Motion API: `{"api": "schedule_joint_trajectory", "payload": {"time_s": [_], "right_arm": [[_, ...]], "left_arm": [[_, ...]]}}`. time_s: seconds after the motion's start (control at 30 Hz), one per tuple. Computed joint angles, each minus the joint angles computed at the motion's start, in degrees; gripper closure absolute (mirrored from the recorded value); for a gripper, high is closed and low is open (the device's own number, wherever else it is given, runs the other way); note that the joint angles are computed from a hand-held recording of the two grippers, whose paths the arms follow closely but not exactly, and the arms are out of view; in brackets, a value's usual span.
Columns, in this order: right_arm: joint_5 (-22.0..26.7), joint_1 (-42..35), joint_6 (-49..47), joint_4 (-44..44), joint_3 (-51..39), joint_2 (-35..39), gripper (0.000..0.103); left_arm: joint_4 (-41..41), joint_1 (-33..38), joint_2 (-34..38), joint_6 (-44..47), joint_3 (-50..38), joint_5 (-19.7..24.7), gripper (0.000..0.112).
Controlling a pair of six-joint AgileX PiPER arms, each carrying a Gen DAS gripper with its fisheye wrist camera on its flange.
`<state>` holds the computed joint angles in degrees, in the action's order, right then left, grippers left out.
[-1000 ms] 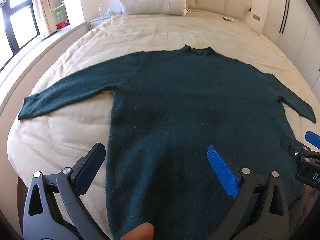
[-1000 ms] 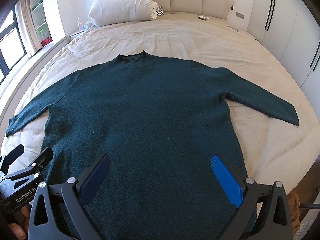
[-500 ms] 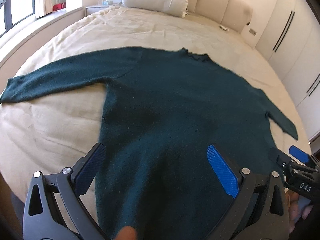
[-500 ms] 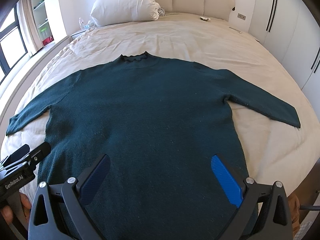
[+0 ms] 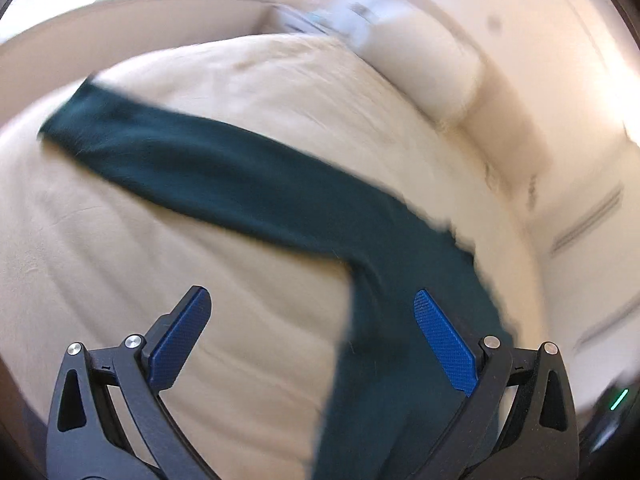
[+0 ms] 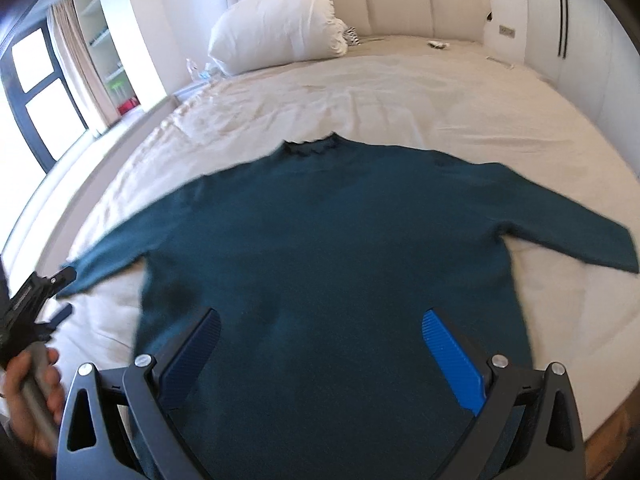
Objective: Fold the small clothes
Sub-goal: 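Grasp the sweater sleeve cuff with the left gripper and lift it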
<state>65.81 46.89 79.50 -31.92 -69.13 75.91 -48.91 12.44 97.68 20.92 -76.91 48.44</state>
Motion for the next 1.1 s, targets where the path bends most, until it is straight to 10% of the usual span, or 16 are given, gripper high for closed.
{"api": "schedule_joint_trajectory", "payload": {"time_s": [0.27, 0.6, 0.67, 0.8, 1.1], "right_arm": [[-13.8, -7.3, -3.1, 7.4, 1.0, 1.2, 0.009], [-20.6, -10.3, -9.3, 14.4, -1.3, 6.7, 0.025], [-21.3, -10.5, -9.9, 14.7, -1.2, 6.9, 0.026], [-23.4, -11.9, -9.5, 15.3, 1.3, 5.4, 0.026], [-27.1, -18.8, -12.5, 19.3, 9.2, -0.3, 0.039]], "left_arm": [[-18.8, 18.0, 18.7, -5.8, -11.8, 5.1, 0.024], [-25.4, 17.6, 24.1, -10.9, -14.1, -1.7, 0.025], [-24.8, 17.7, 26.1, -12.7, -17.0, -2.0, 0.032], [-20.5, 19.0, 32.0, -18.1, -26.7, 0.2, 0.082], [4.0, 6.1, 28.7, -18.3, -40.1, -0.2, 0.105]]}}
